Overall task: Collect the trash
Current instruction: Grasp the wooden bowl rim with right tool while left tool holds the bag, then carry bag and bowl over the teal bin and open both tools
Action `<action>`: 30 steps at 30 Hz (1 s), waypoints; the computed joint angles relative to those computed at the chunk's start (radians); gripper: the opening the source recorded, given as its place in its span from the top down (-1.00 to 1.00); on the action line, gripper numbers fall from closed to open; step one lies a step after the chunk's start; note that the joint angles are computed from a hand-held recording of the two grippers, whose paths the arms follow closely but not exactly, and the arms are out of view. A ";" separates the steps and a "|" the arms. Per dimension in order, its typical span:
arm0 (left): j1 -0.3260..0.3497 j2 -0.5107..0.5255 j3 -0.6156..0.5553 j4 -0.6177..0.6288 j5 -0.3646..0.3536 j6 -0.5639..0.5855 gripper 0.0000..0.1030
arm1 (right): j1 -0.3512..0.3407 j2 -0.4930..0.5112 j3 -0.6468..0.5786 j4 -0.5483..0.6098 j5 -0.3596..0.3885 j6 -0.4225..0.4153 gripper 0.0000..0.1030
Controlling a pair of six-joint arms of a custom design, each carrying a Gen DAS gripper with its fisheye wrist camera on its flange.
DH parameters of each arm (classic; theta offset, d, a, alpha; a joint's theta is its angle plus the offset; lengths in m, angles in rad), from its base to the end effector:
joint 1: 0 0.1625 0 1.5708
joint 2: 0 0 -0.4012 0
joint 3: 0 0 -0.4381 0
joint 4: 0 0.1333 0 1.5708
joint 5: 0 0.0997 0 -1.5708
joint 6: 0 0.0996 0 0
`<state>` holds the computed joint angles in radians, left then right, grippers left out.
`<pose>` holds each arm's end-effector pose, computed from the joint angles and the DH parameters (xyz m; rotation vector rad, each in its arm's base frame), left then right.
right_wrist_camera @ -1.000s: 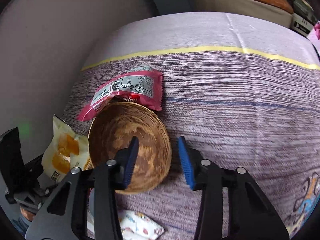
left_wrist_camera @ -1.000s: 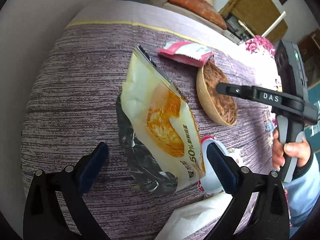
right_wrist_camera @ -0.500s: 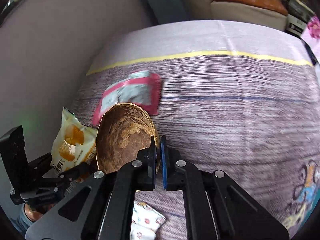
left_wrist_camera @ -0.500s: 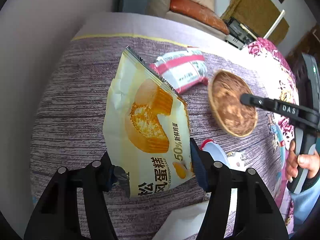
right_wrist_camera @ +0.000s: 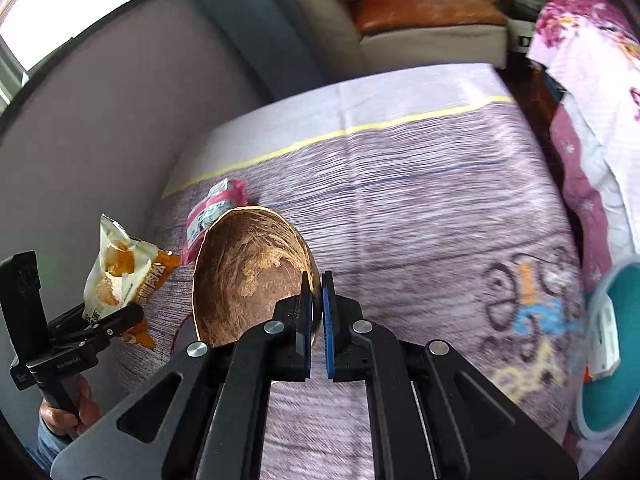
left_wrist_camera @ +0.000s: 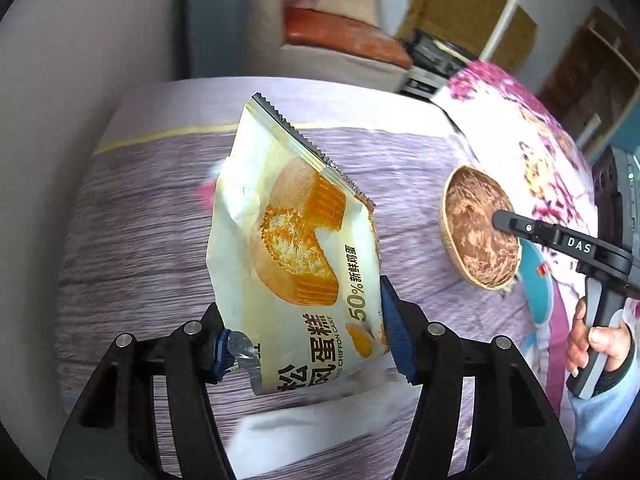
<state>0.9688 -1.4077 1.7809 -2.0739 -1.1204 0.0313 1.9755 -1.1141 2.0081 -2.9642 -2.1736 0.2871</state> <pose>-0.1849 -0.5810 0.3226 0.8099 2.6020 -0.3458 0.2983 -0.5012 0.1568 -0.0530 -2.6073 0.8977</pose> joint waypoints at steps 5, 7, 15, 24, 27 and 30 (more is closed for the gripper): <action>-0.067 0.042 0.034 -0.015 -0.024 0.021 -0.21 | 0.001 -0.140 0.127 -0.056 -0.037 0.033 0.91; -0.093 0.068 0.039 -0.027 -0.032 0.025 -0.21 | 0.003 -0.181 0.157 -0.062 -0.048 0.045 0.91; -0.187 0.152 0.064 -0.059 -0.050 0.040 -0.21 | -0.006 -0.376 0.324 -0.186 -0.112 0.053 0.91; -0.276 0.237 0.074 -0.066 -0.091 0.060 -0.21 | -0.043 -0.628 0.481 -0.215 -0.165 0.079 0.91; -0.304 0.268 0.073 -0.066 -0.113 0.056 -0.21 | -0.045 -0.708 0.525 -0.205 -0.202 0.097 0.90; -0.327 0.301 0.068 -0.069 -0.131 0.059 -0.21 | -0.051 -0.792 0.570 -0.191 -0.235 0.118 0.90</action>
